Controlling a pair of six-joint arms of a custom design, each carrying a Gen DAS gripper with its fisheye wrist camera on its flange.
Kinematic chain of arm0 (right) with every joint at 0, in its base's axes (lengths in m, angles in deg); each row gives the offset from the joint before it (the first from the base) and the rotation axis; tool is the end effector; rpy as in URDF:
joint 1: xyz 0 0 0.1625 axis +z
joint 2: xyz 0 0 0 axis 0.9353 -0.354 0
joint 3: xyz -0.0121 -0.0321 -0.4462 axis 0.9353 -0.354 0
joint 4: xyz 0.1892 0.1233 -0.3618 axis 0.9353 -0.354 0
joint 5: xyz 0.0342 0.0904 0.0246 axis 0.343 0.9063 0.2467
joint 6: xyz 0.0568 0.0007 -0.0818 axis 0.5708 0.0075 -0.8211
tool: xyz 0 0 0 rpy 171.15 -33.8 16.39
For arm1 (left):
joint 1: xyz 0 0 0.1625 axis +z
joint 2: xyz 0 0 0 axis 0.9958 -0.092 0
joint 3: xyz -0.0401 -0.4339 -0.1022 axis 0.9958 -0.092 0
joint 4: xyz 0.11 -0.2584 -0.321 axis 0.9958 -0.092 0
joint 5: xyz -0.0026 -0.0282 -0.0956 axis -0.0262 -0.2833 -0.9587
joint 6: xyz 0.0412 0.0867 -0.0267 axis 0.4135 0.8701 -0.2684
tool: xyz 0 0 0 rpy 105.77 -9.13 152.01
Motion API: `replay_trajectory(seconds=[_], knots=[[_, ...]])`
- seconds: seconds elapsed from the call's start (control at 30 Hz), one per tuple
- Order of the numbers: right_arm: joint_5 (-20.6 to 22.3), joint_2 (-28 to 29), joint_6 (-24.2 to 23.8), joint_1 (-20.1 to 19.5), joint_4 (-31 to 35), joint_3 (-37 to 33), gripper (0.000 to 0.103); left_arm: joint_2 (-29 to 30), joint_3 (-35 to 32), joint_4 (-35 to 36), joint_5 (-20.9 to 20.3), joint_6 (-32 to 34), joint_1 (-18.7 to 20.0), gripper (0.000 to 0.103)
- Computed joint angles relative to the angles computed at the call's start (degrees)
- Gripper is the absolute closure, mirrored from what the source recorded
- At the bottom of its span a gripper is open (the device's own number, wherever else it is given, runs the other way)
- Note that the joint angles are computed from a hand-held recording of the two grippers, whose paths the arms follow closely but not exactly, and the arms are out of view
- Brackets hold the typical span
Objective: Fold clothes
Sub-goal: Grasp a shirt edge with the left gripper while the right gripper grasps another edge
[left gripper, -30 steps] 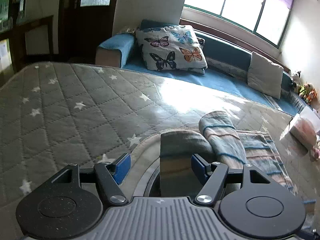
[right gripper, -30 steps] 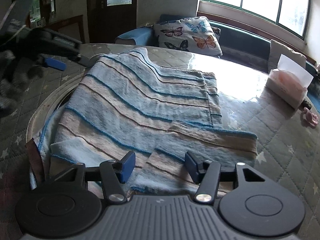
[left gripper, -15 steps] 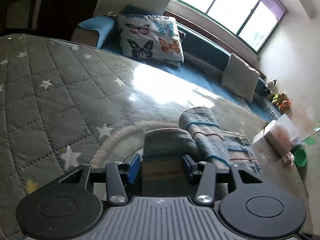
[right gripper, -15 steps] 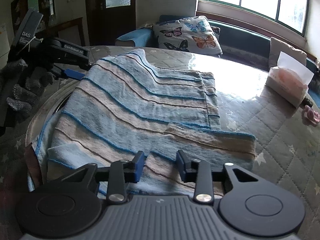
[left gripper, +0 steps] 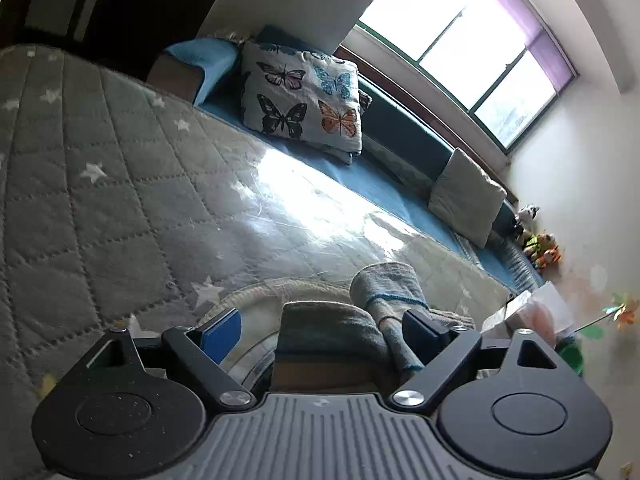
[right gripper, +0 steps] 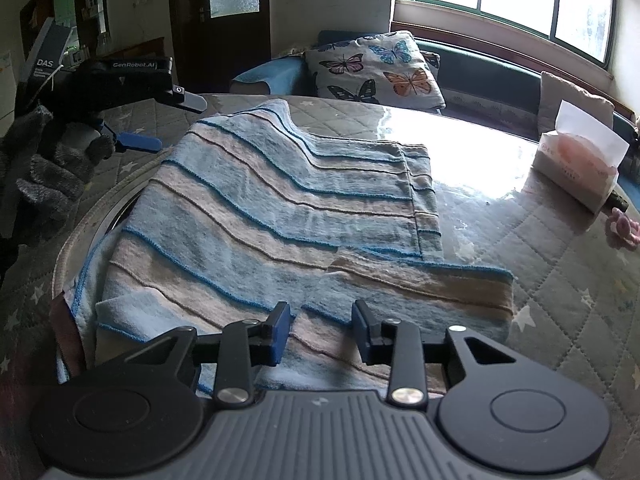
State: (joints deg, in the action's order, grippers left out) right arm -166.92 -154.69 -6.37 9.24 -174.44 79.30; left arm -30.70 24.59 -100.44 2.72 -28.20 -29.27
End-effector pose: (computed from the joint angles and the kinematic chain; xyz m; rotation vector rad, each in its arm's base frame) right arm -0.0202 -0.6060 0.3418 0.4602 -2.2266 0.8720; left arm -0.3361 -0.7893 -0.0188 0.3689 2.8372 -1.0010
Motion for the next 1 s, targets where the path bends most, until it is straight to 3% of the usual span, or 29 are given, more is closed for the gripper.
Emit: replay_trajectory(seconds=[0.13, 0.23, 0.3, 0.37, 0.63, 0.87, 1.0], knots=[[-0.1, 0.2, 0.1, 0.0, -0.3, 0.0, 0.068, 0.3, -0.9, 2.0, -2.3, -1.1, 0.7, 0.031], [-0.1, 0.2, 0.1, 0.0, -0.3, 0.0, 0.068, 0.2, -0.7, 1.8, -4.3, -2.2, 1.1, 0.058], [-0.1, 0.1, 0.0, 0.0, -0.2, 0.0, 0.068, -0.1, 0.0, 0.8, -4.9, -2.4, 1.2, 0.083], [-0.2, 0.1, -0.1, 0.1, -0.2, 0.0, 0.068, -0.3, 0.7, -0.2, -5.5, -2.7, 1.4, 0.092], [-0.4, -0.1, 0.0, 0.4, -0.5, 0.4, 0.069, -4.3, 8.2, -7.9, 3.5, 1.4, -1.7, 0.097], [-0.8, -0.1, -0.7, 0.6, -1.3, 1.5, 0.070, -10.1, 18.6, -19.3, 12.1, 6.0, -5.5, 0.098], [-1.1, -0.5, -0.1, 0.6, -2.0, 2.0, 0.091, -13.7, 24.5, -24.0, 16.7, 6.7, -7.3, 0.098]])
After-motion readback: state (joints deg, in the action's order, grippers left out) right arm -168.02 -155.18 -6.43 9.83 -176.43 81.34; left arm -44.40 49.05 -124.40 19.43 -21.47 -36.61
